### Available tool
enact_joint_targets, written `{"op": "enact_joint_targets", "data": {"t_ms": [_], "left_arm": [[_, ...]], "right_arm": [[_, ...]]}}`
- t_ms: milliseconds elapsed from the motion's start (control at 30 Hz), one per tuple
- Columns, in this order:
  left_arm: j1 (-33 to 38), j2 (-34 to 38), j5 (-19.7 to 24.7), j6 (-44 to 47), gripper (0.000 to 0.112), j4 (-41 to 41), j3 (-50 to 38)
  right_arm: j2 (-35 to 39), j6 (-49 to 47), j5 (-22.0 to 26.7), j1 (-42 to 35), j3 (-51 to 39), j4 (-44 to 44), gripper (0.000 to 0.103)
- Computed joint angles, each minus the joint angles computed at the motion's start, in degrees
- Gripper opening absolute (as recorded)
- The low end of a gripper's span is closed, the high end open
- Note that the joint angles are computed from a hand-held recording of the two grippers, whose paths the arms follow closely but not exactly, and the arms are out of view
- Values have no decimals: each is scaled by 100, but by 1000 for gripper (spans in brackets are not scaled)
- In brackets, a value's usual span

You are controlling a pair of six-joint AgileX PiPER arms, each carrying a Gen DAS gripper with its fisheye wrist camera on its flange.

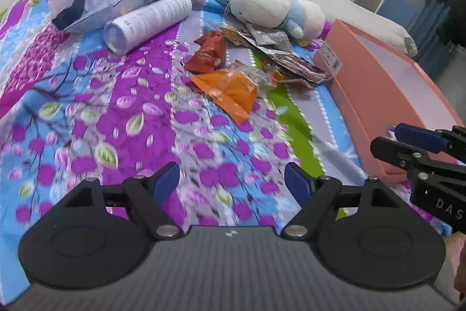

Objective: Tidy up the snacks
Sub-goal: 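Withdraw both grippers from the box back toward the remaining snacks, then grasp the orange snack bag with the left gripper while the right gripper approaches the brown stick packet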

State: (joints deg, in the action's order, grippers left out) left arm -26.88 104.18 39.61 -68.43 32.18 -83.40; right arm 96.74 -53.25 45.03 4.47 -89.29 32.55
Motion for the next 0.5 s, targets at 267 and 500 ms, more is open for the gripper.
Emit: {"op": "enact_joint_targets", "data": {"t_ms": [267, 500], "left_arm": [[761, 1031, -41, 1959, 84, -807, -1475], [1232, 2181, 369, 3840, 91, -1750, -3086]], "right_arm": [[1183, 651, 5, 498, -1356, -663, 41], [2535, 1516, 301, 786, -3082, -1339, 39]]}}
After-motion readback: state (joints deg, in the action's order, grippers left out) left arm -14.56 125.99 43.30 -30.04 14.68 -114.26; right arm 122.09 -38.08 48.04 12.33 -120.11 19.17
